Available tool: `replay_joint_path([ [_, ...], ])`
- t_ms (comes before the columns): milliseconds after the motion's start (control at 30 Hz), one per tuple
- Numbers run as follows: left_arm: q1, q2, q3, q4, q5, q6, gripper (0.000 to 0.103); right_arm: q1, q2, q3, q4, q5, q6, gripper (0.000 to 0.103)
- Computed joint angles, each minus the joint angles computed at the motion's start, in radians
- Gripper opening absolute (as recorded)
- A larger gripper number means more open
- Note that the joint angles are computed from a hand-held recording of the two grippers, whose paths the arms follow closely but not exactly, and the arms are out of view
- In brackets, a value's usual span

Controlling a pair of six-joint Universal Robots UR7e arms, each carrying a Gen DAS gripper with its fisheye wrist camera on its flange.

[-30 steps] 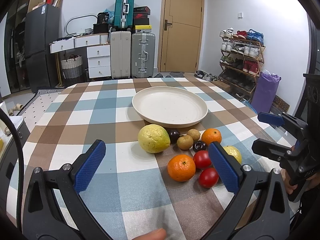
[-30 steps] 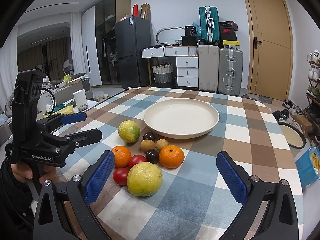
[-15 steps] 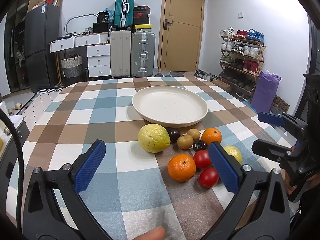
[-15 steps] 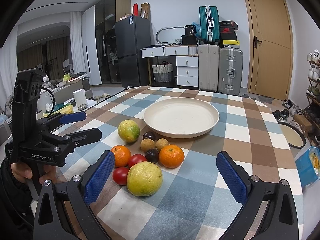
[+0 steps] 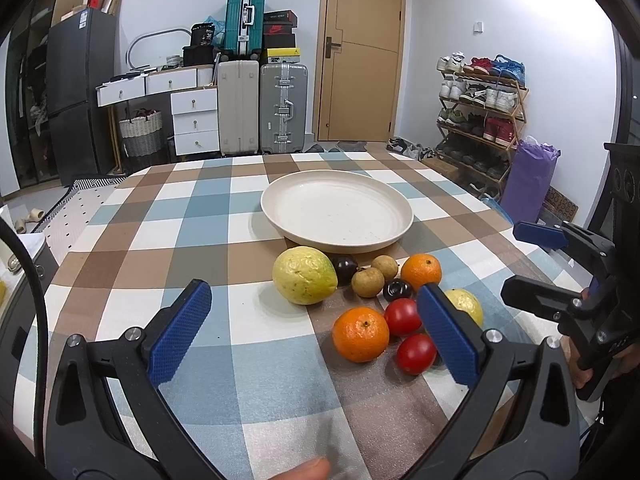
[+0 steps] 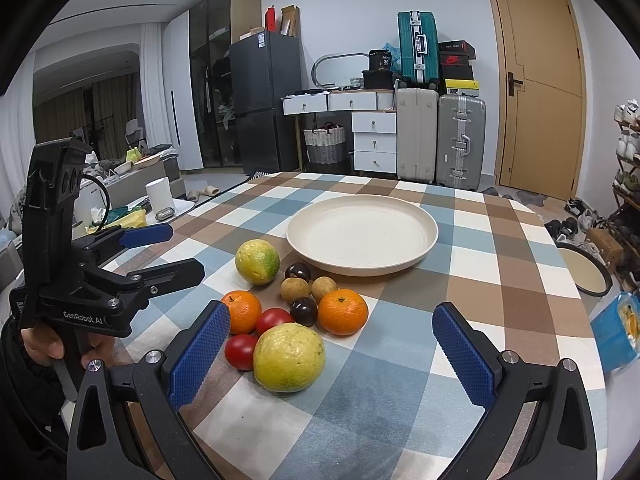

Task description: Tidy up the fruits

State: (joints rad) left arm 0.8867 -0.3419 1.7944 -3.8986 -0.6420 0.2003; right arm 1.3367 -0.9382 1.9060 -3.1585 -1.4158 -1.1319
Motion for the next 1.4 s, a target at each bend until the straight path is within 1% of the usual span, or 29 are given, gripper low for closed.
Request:
replay_joint_path([
  [267, 0.001, 0.003, -0.003, 0.006, -0.001, -0.001, 0.102, -0.001, 0.0, 0.001, -0.006, -0.002, -0.002, 0.103],
  [467, -0.003, -0.001, 0.001, 0.012, 0.012, -0.008, 0.102, -0.001, 0.002, -0.001, -0.017, -0.007, 0.008, 0.103],
  [700, 0.009, -0.017, 0.006, 0.056, -0.004, -0.048, 0.102, 0.015, 0.023, -0.026, -0.005, -0.071, 0.028, 0.103],
  [900, 0.025, -0.042, 0.006, 0.185, -0.02, -0.111, 0.102, 0.03, 0.035, -0.073, 0.123, -0.157, 0.086, 0.103],
  [1033, 0.032, -0.044, -0.003, 0.244, -0.03, -0.128, 0.102, 0.034, 0.034, -0.083, 0.174, -0.184, 0.101, 0.103],
  [1100, 0.035, -0.047, -0.008, 0.284, -0.032, -0.145, 0.102, 0.038, 0.034, -0.087, 0.2, -0.2, 0.094, 0.103],
  [1167, 0.039, -0.05, -0.009, 0.294, -0.051, -0.149, 0.102, 0.042, 0.035, -0.089, 0.219, -0.214, 0.088, 0.101],
  [1200, 0.042, -0.052, -0.011, 0.309, -0.056, -0.157, 0.102, 0.042, 0.034, -0.089, 0.229, -0.214, 0.089, 0.097],
  [1267, 0.044, -0.054, -0.018, 0.349, -0.049, -0.178, 0.101, 0.046, 0.036, -0.099, 0.259, -0.225, 0.093, 0.092],
  [1300, 0.046, -0.055, -0.022, 0.368, -0.044, -0.186, 0.097, 0.047, 0.037, -0.103, 0.272, -0.227, 0.094, 0.089],
  [1333, 0.048, -0.056, -0.027, 0.387, -0.04, -0.197, 0.096, 0.05, 0.04, -0.108, 0.282, -0.231, 0.098, 0.086],
  [1400, 0.057, -0.062, -0.03, 0.425, -0.036, -0.226, 0.096, 0.053, 0.042, -0.117, 0.317, -0.236, 0.097, 0.083],
])
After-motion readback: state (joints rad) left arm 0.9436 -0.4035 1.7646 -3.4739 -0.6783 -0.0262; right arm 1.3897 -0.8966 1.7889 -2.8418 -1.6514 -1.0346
